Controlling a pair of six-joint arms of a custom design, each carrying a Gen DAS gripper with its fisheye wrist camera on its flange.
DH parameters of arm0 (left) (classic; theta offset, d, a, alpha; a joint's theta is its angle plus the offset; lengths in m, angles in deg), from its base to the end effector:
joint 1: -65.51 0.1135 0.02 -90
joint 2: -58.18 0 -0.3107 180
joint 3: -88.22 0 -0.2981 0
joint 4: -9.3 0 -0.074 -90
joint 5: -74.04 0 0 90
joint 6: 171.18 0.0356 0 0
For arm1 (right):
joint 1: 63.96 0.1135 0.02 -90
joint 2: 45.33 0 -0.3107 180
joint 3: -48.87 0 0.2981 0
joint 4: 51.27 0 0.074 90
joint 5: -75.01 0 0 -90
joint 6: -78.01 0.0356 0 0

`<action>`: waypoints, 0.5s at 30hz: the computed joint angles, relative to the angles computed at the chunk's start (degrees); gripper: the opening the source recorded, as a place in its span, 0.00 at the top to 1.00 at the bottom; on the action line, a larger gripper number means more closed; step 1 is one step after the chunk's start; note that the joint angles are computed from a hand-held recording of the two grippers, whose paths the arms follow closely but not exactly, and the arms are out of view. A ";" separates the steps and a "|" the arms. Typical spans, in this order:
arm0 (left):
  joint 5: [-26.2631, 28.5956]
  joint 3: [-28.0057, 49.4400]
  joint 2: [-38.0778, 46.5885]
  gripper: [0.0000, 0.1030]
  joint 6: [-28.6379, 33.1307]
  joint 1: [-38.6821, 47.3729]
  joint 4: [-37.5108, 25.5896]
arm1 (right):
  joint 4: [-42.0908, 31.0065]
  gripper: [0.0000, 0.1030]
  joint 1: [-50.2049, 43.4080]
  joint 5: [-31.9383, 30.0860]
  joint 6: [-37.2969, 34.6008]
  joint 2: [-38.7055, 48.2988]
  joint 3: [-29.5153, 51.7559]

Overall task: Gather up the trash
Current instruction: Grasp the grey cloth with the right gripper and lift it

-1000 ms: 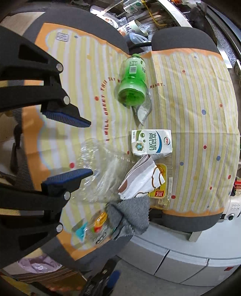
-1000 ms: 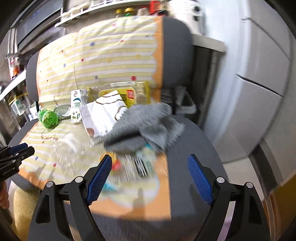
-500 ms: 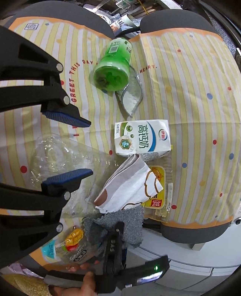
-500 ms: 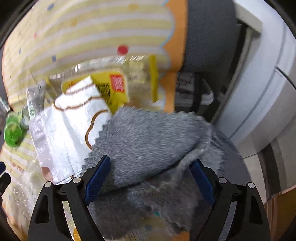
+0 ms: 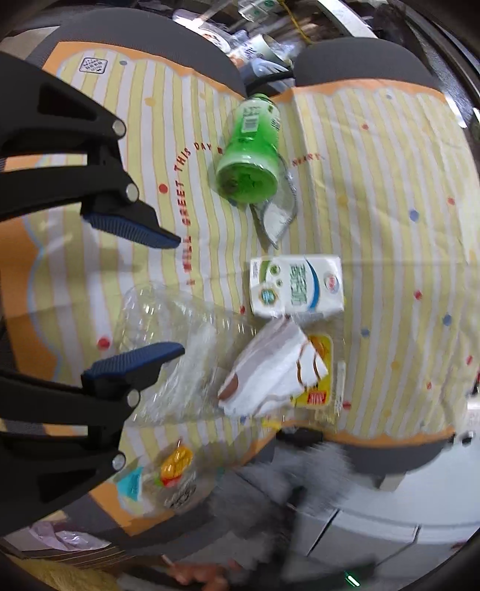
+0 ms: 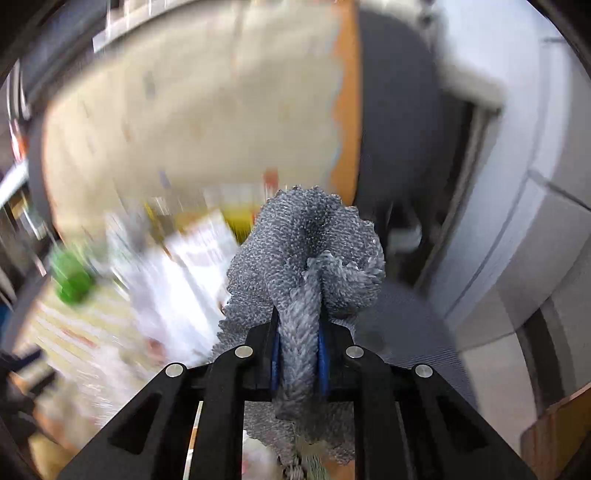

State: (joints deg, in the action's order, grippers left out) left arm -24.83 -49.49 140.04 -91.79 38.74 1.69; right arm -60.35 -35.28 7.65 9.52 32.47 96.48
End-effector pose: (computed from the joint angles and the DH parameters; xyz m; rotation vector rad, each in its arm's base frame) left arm 0.2525 -0.1212 0.1511 0.2633 2.3704 -0.1244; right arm 0.2652 0.1294 0.1996 0.0703 2.1939 0.0432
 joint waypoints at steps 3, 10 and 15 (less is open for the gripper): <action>-0.50 -0.07 -1.15 0.44 0.26 -3.92 -0.49 | -5.36 0.84 3.33 5.74 1.27 -13.04 -3.35; 0.49 2.17 4.04 0.29 4.30 -15.10 2.29 | -30.02 0.83 16.67 21.36 14.69 -31.27 -8.66; -2.42 5.26 11.56 0.24 7.00 -22.21 4.08 | -40.42 0.82 22.23 23.65 28.33 -38.41 -13.40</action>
State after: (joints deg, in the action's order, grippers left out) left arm -27.25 -44.23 151.60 -84.80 16.52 5.77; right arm -100.77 -13.06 31.30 37.85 -5.94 83.08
